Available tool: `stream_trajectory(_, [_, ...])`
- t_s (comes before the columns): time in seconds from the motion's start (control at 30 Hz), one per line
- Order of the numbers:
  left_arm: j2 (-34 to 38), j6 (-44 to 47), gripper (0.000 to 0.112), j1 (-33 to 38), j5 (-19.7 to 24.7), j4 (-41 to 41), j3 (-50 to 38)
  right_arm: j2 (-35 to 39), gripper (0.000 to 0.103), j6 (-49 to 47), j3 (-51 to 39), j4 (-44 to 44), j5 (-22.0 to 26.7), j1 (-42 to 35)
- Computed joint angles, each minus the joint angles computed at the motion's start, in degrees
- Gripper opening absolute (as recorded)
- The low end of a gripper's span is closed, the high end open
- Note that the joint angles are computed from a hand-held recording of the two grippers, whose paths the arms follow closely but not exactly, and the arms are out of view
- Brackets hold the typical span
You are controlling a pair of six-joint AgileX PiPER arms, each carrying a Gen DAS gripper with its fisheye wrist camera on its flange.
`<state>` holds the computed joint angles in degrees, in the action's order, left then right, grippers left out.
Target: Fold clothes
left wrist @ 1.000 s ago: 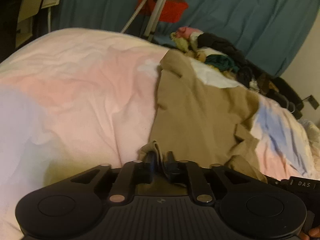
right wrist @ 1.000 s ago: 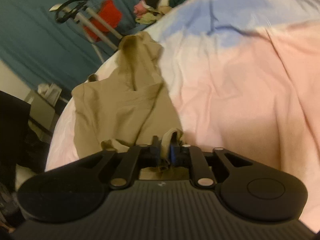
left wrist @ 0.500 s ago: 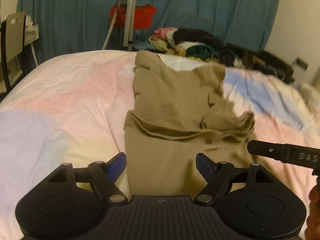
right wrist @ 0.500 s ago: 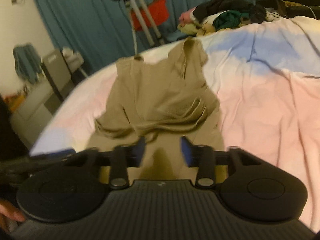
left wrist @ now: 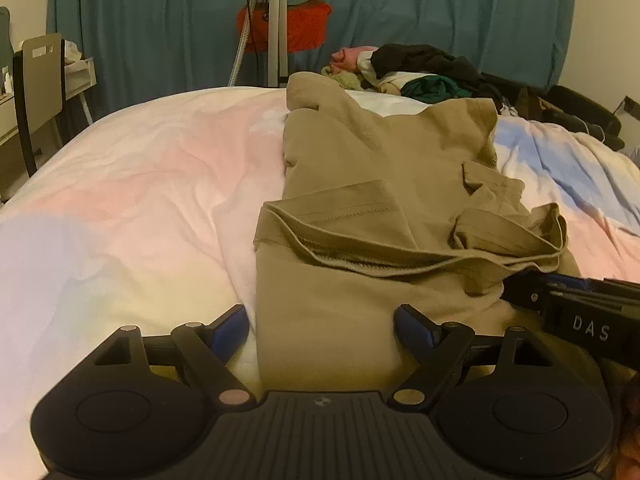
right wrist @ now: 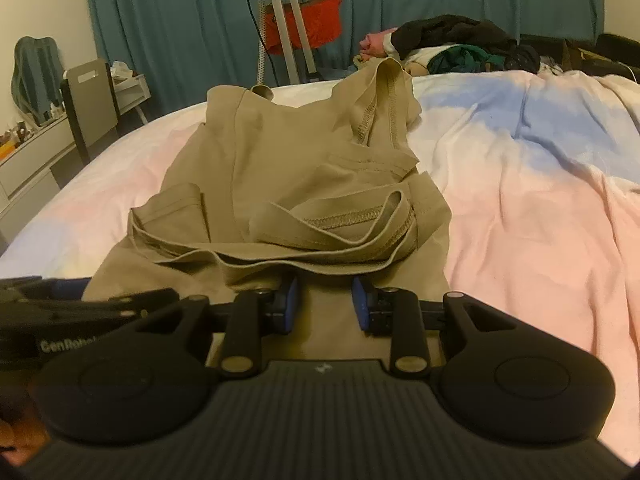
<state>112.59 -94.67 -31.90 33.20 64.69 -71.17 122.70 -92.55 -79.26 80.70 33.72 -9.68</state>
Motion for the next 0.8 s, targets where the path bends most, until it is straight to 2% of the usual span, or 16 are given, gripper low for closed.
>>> stream_trajectory(0.13, [-4.4,0.5,0.082,-2.2,-0.2,-2.9,3.7,-3.5,0.034,3.7,2.8,-2.5,2.5,-1.7])
stream_trajectory(0.23, [-8.8,0.8,0.082,-5.3,0.7,-5.4,6.8,-8.2,0.034,1.7,7.4,-1.6,4.6,-3.7])
stream_trajectory(0.33, [-12.8,-1.1,0.082,-9.2,1.6,-4.4,9.5,-13.3,0.034,-0.8,12.2,-0.7,7.0,-6.3])
stream_trajectory(0.43, [-15.2,-3.9,0.083,-13.7,4.4,-2.8,10.8,-17.4,0.034,-0.2,15.2,-1.5,9.4,-9.0])
stream_trajectory(0.47, [-15.8,-4.7,0.083,-14.9,4.8,-2.7,11.2,-18.6,0.037,0.8,15.8,-2.3,10.3,-10.0])
stream_trajectory(0.53, [-17.4,-6.9,0.083,-16.4,4.4,-2.9,12.5,-20.2,0.052,3.8,16.2,-4.3,12.4,-12.1])
stream_trajectory(0.6, [-19.3,-10.5,0.083,-16.8,1.9,-2.6,14.8,-20.2,0.088,8.1,16.0,-4.8,16.1,-15.0])
stream_trajectory(0.67, [-21.0,-14.6,0.084,-15.6,-2.6,-2.8,17.3,-19.1,0.092,14.0,15.0,-5.8,20.7,-18.0])
stream_trajectory(0.8, [-22.1,-22.4,0.084,-9.2,-16.3,-3.8,22.1,-11.6,0.092,32.8,8.7,-10.9,31.6,-22.0])
